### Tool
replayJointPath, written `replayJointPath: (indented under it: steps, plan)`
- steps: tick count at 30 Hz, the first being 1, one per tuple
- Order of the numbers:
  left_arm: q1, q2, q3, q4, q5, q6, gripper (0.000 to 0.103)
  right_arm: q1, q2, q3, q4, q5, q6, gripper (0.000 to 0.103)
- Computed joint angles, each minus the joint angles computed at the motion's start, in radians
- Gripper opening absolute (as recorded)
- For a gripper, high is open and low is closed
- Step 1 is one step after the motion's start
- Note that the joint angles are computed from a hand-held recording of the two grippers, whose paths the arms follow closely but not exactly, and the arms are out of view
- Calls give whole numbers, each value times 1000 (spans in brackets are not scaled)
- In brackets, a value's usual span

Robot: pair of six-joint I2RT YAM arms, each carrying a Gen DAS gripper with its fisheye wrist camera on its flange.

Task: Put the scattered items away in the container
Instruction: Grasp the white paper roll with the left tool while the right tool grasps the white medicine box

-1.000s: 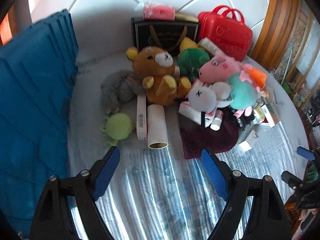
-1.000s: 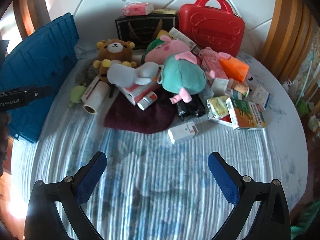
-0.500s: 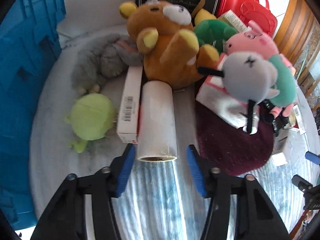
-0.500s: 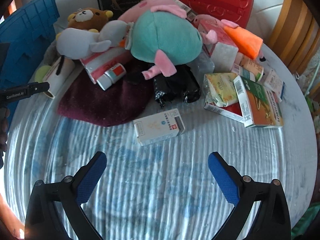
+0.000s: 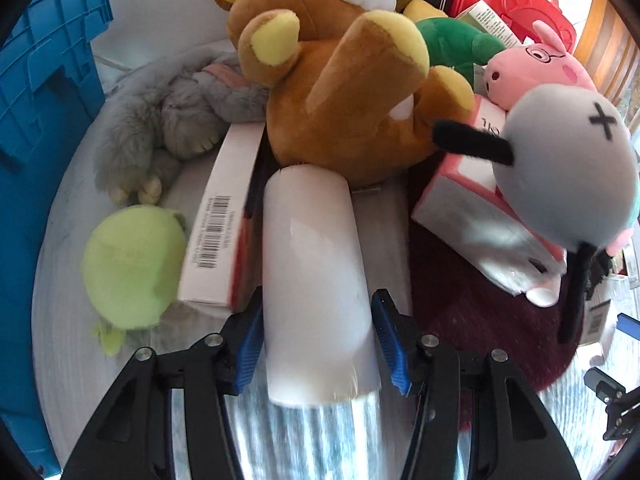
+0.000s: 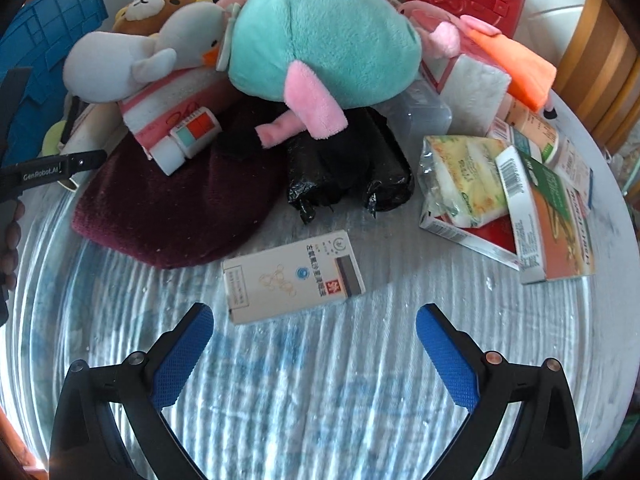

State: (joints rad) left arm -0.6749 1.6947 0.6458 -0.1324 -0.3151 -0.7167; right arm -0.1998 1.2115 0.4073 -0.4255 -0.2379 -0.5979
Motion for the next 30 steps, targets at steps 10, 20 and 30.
replayJointPath:
  steps: [10, 20, 30]
  plan:
    - [-24, -14, -5, -2, 11, -6, 46, 92, 39, 4, 61, 27, 54, 76]
    - [-188, -73, -18, -78, -33, -148, 45, 34, -92, -24, -49, 18, 12, 65]
    - [-334, -203, -3, -243, -67, -251, 45, -72, -295, 29, -292, -36, -37, 65]
